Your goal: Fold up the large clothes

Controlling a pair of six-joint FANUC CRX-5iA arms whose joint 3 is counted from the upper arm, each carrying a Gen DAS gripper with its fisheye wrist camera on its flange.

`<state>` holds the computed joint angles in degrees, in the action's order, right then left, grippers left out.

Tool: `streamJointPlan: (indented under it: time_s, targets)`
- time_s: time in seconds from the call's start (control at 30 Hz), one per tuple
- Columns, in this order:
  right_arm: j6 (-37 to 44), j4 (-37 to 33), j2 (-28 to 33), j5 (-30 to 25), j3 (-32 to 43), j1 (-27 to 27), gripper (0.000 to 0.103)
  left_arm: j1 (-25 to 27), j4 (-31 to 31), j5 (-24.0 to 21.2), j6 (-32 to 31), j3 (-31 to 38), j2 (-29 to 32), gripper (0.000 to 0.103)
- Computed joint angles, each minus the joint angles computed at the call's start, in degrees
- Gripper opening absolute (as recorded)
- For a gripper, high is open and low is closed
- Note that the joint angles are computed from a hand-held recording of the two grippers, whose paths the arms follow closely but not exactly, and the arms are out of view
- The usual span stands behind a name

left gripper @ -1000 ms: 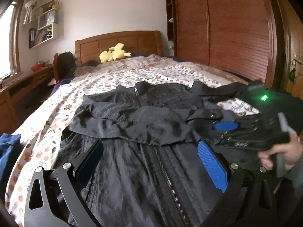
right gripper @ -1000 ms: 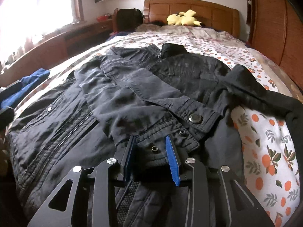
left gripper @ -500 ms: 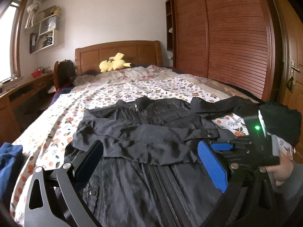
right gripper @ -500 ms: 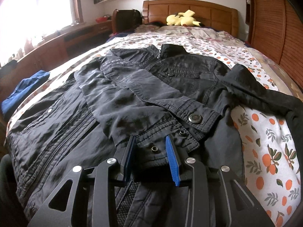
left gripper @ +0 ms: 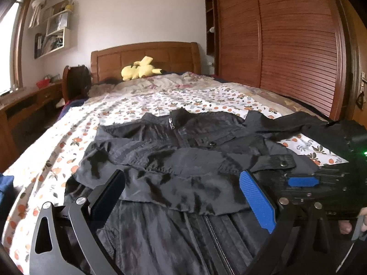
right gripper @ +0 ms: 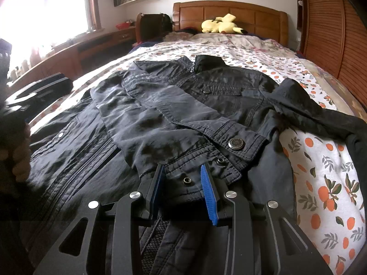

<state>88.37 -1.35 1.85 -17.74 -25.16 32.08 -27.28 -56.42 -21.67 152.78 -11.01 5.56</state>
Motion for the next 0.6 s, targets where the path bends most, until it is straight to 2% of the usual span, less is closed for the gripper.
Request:
streamJointPlan:
  time_s: [0.23,0.5,0.6]
  targets:
    - [-4.16,3.65,-0.57,1.26,-1.18,0.65,0.031,0.44,-2.12,1.16,3.14,0.31,2.80,0.100]
    - [-7.14,5.76,-1.56,3.21,-2.38,0.30,0.032,-3.02,-11.34,-1.93,13.75,0.15,3.41,0.100]
    - [-10.05,8.85,-2.53,4.56,-3.52,0.23,0.033,-3.69,-13.55,-2.33,16.47,-0.21,3.11,0.100]
